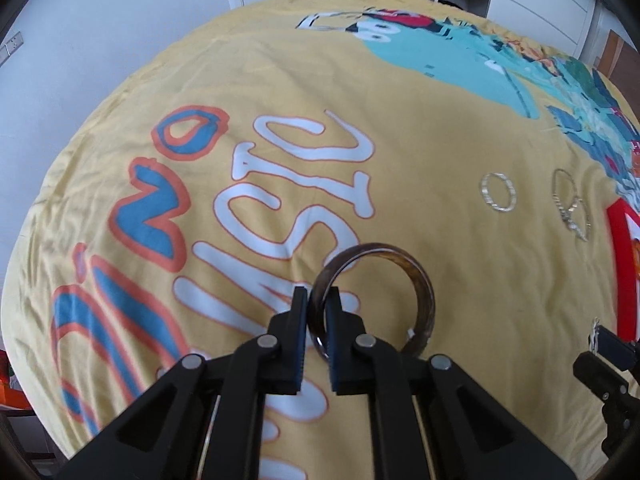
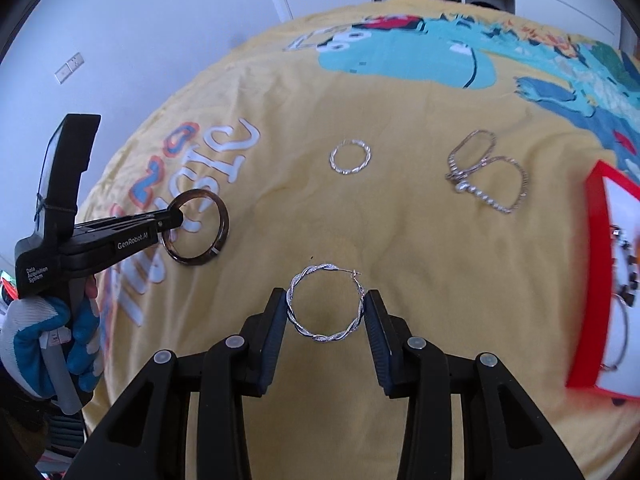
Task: Organize jewelry
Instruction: 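Grasp the twisted silver hoop with the right tool while the left tool grasps the dark brown bangle, then carry the silver hoop and brown bangle into the red box and open both tools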
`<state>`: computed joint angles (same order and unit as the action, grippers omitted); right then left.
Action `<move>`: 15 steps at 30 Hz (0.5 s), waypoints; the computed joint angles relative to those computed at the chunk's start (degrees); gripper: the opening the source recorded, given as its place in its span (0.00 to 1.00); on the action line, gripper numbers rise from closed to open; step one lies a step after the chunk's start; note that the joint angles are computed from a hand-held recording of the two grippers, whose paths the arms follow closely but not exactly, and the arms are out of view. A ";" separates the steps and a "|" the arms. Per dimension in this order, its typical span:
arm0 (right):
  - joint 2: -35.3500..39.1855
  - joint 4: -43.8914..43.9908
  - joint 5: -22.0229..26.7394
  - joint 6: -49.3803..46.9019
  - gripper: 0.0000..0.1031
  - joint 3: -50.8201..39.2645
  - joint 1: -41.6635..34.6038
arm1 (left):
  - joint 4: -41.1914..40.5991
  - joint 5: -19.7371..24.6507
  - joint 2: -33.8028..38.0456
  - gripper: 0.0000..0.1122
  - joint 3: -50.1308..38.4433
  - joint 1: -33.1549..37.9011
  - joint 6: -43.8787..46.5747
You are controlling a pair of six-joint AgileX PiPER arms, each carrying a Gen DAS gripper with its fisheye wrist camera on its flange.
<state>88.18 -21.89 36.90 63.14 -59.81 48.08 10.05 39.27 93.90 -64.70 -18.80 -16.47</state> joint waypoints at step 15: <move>-21.46 -12.39 17.47 17.90 0.37 8.47 12.94 | 4.36 8.93 -12.68 0.07 0.36 -13.27 -9.43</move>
